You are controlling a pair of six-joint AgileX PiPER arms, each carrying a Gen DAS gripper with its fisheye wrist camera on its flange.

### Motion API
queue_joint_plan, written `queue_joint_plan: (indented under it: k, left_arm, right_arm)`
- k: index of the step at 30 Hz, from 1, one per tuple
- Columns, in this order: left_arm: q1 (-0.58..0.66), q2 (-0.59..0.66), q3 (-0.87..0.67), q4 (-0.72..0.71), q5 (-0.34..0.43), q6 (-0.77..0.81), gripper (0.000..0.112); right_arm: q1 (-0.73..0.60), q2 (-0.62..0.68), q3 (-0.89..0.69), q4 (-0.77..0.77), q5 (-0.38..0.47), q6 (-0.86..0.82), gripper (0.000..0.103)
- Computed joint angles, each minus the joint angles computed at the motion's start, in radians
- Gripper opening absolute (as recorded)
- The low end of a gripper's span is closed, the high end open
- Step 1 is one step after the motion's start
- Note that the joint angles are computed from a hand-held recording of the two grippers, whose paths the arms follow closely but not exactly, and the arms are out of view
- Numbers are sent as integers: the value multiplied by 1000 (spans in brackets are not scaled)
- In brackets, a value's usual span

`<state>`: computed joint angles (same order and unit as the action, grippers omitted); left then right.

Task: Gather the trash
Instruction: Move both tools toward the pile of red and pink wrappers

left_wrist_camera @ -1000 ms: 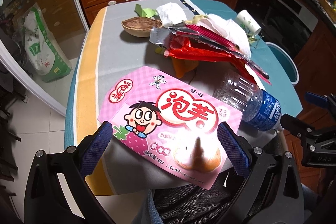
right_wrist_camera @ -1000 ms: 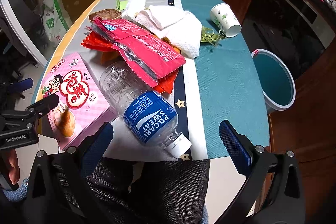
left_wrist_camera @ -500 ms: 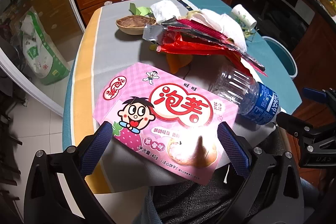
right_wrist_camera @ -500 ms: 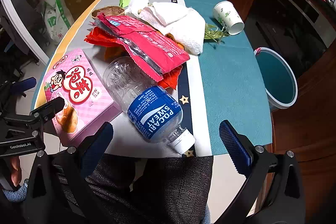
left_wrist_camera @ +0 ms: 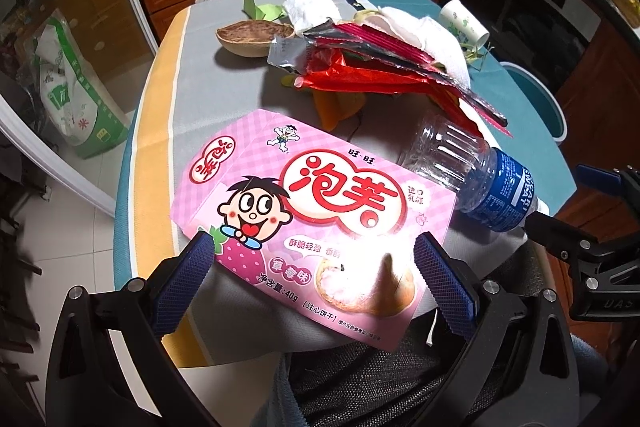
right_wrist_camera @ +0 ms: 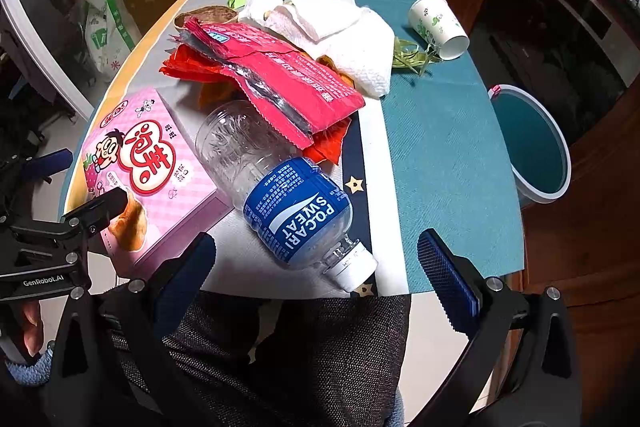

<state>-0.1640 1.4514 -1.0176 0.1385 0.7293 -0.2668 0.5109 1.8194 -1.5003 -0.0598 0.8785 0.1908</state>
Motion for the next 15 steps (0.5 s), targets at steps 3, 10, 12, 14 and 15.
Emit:
queue_joint_plan:
  k: [3,10,12,14,15]
  left_arm:
    - [3,5,-1,-6,-1,8,100]
    - [25,29,-5,-29,-2,40,100]
    - [20,39,-15,2,-3,27,100]
    - [23,47,-26,21,-6,23,100]
    - [31,53,-33,15,-9,33,100]
  right_arm:
    - [0,6,-8,2,6,-3,97]
    - [-14,39,-34,28,24,-27,97]
    - [-15,61,-74,20,43,-36,97]
    - [-13,81,-119,13,58,-45,97]
    - [-13,92,-143,15,69,-51,97]
